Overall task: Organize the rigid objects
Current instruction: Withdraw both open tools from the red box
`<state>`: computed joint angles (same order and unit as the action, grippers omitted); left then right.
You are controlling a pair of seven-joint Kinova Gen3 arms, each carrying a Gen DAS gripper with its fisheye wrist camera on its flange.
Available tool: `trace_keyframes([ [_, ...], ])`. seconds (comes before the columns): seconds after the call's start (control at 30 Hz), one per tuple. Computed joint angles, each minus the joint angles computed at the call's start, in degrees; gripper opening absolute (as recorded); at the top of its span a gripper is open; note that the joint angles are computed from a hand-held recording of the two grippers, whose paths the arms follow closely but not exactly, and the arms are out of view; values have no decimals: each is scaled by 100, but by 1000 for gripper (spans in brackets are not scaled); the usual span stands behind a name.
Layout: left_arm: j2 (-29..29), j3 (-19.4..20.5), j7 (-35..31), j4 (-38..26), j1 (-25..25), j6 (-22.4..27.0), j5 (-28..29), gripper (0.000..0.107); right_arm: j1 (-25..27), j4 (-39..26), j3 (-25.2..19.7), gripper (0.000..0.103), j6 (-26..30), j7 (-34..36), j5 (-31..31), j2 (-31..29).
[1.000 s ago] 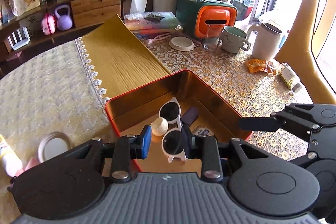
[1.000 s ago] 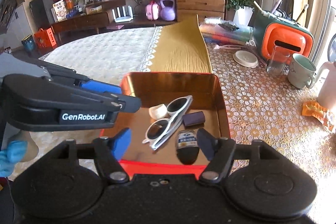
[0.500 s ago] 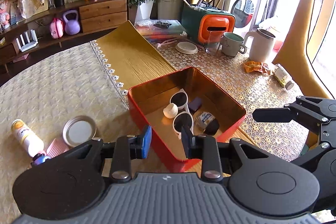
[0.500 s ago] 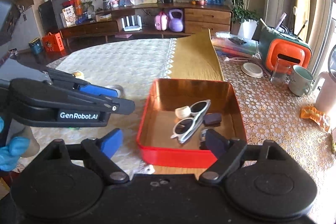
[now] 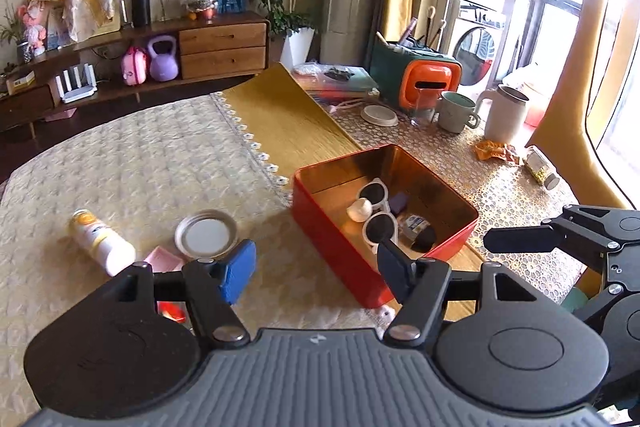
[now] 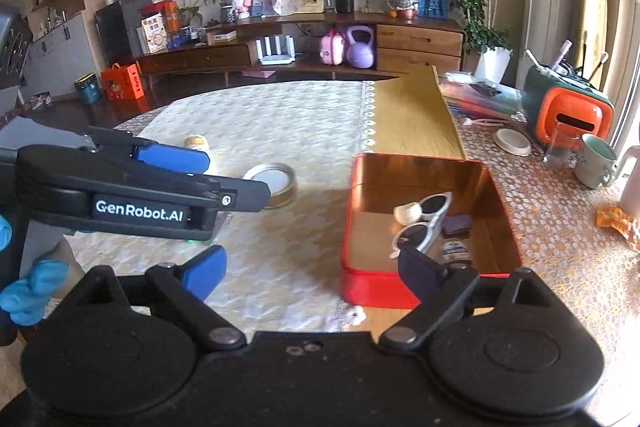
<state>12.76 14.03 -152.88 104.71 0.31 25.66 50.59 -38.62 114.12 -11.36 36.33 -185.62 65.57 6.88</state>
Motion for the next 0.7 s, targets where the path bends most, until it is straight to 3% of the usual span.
trace_keyframes([
  [0.07, -55, -8, -183, 72, -144, 30, 157, 67, -59, -69, -29, 94, 28, -75, 40, 60],
  [0.2, -133, -121, -609, 211, -388, 131, 586, 82, -154, -186, -24, 96, -51, -127, 90, 176],
  [0.4, -117, -433, -971, 229, -573, 276, 875, 85, -399, -361, 37, 101, -56, -176, 247, 392],
  [0.57, -39, -500, -1113, 325, -636, -262, 1000, 86, -532, -515, 117, 103, -138, -147, 365, 598],
  [0.7, 169, -444, -829, 229, -772, -489, 872, 86, -580, -653, 238, 103, -369, -155, 428, 788],
])
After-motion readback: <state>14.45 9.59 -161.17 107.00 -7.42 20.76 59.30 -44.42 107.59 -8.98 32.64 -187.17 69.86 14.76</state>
